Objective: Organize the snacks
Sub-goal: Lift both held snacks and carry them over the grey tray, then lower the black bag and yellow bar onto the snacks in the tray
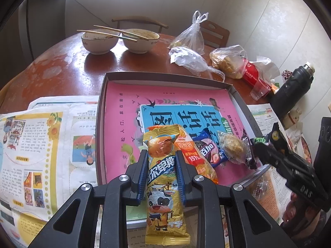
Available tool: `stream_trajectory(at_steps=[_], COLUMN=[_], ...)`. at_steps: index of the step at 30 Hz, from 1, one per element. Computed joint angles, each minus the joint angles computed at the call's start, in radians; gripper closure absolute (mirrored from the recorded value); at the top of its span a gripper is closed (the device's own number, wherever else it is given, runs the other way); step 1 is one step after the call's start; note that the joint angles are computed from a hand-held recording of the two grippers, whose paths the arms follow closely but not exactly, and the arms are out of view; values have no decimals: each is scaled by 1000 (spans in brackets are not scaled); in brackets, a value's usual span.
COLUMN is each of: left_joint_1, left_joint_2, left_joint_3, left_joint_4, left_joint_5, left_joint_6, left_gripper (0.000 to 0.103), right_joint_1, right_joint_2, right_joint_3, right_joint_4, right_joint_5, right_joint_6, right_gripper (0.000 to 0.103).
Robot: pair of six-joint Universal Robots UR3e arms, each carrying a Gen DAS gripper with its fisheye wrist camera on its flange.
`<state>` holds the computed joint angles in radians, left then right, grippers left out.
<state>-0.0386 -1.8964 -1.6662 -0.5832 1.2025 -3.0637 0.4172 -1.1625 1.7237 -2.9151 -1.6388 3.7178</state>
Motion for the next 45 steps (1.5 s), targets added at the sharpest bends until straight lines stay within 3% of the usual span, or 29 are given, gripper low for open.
stream_trajectory(at_steps=[6, 13, 45], left_joint_1=[-3, -5, -1], left_joint_2=[-18, -21, -13], left_joint_3=[22, 26, 10], left_joint_4=[-2, -4, 16], left_joint_5=[10, 13, 43], left_joint_6=[-2, -1, -14], left_gripper=[77, 77, 75], right_joint_1=[15, 42, 14], right_joint_2=[73, 132, 64], right_joint_3=[-95, -179, -75], right_joint_4=[23, 81, 69], right_joint_5=[78, 71, 61], right_joint_6=[-53, -84, -37], right_gripper=[68, 68, 67])
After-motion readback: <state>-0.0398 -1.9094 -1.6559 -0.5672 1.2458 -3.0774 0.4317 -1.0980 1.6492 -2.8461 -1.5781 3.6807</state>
